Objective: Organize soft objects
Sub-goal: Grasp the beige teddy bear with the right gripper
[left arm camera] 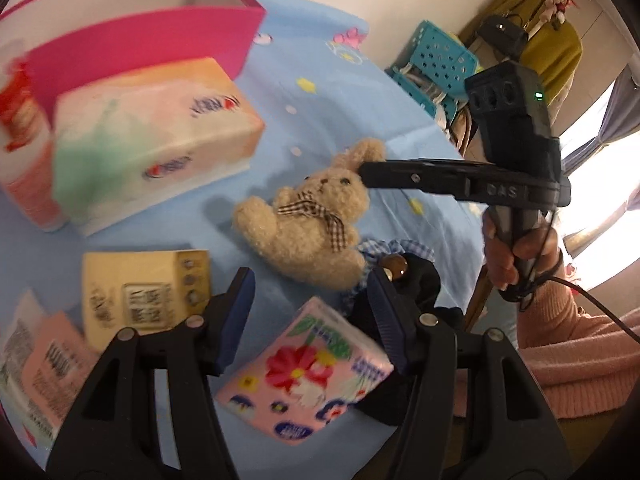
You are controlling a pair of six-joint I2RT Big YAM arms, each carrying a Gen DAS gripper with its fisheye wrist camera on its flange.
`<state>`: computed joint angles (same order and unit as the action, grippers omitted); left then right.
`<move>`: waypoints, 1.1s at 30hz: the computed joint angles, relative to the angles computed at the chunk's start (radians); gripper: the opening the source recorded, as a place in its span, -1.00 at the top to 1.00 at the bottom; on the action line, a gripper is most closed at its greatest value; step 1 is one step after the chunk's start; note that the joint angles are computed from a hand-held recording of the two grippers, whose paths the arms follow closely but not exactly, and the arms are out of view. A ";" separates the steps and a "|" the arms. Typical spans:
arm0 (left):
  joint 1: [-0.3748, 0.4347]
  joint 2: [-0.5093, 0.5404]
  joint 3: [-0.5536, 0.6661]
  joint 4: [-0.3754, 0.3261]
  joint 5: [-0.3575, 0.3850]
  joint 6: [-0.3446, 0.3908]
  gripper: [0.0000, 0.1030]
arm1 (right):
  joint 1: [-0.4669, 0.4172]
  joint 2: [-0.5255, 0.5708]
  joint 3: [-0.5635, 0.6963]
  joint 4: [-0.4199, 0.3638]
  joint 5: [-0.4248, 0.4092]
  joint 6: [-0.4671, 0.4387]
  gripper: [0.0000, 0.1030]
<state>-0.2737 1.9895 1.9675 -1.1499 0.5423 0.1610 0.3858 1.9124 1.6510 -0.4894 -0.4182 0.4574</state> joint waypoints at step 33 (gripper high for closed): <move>0.013 -0.026 0.062 0.106 -0.018 -0.121 -0.10 | 0.007 -0.025 0.014 0.133 -0.021 -0.035 0.72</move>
